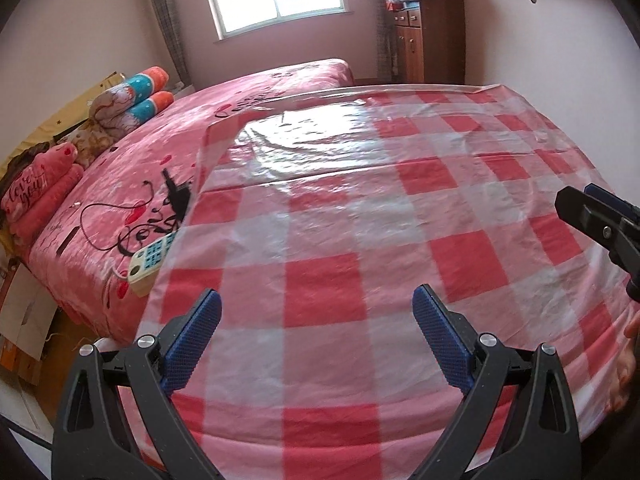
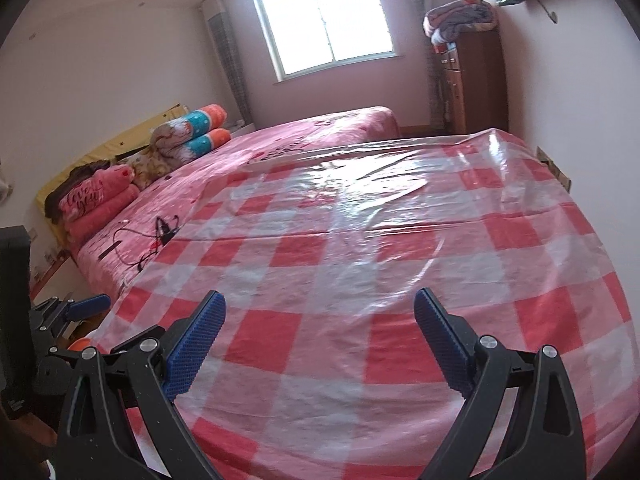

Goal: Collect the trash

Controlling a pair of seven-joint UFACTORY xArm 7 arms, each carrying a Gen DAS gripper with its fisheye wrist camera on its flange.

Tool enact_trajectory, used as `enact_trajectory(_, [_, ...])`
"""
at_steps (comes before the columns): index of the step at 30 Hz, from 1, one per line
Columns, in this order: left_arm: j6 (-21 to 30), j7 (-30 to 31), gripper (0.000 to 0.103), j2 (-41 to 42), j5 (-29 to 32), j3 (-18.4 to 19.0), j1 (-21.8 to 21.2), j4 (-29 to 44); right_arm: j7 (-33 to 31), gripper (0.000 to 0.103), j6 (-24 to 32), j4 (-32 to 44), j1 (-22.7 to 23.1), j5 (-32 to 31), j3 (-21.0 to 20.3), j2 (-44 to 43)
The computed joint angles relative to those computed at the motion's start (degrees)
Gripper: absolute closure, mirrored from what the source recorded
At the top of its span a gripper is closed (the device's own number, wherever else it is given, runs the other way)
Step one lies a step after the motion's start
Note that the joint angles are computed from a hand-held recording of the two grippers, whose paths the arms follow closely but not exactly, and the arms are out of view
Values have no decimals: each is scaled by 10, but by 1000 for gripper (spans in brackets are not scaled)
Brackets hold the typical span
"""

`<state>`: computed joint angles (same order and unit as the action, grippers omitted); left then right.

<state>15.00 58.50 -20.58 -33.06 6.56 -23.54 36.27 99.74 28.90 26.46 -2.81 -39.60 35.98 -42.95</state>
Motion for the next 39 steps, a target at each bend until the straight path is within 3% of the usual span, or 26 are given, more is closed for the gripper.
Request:
enact_trajectory(22, [-23, -53, 6, 13, 15, -41, -46, -2, -19, 9, 89, -52, 40, 31, -25, -83])
enact_trajectory(39, [-35, -38, 6, 23, -23, -30, -97, 4, -39, 9, 105, -71, 55, 51, -49, -106])
